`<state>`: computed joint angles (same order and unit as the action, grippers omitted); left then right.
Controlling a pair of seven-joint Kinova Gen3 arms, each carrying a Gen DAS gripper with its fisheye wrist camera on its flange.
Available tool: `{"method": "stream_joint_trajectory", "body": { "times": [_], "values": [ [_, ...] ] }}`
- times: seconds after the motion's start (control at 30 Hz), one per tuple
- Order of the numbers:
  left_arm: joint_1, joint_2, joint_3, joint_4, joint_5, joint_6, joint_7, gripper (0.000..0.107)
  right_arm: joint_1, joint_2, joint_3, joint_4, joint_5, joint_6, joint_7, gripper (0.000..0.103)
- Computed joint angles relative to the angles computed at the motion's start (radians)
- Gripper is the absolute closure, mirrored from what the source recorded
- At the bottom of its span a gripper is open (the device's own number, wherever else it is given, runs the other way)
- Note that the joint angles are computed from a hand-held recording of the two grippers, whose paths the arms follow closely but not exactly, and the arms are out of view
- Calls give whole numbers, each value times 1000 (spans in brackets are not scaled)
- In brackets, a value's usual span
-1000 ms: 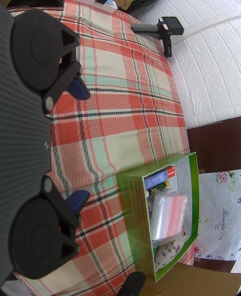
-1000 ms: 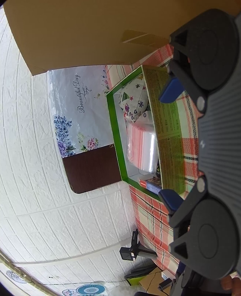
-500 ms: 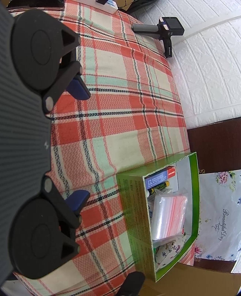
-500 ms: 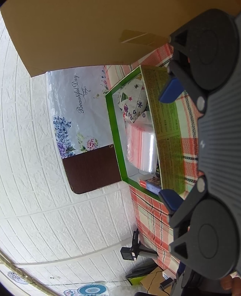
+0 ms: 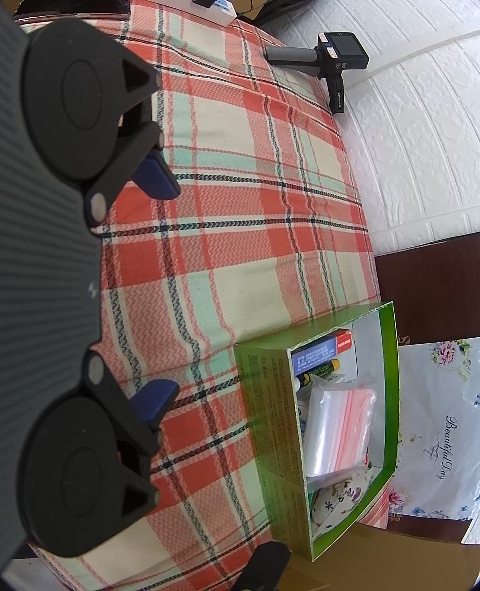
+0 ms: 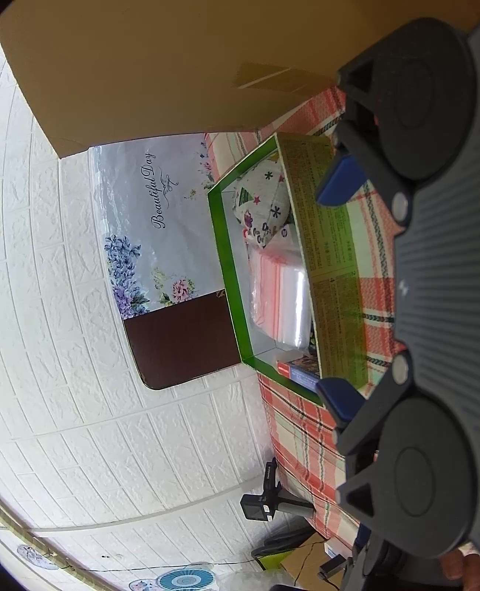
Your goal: Organize objects
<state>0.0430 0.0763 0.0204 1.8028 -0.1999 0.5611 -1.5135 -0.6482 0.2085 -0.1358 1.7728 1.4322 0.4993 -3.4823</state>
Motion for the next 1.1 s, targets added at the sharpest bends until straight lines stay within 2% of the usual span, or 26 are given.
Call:
{"method": "stream_joint_trajectory", "body": {
  "times": [1.1],
  "values": [
    [-18, 2, -2, 4, 41, -6, -23, 4, -18, 9, 9, -20, -49, 7, 63, 0]
  ]
}}
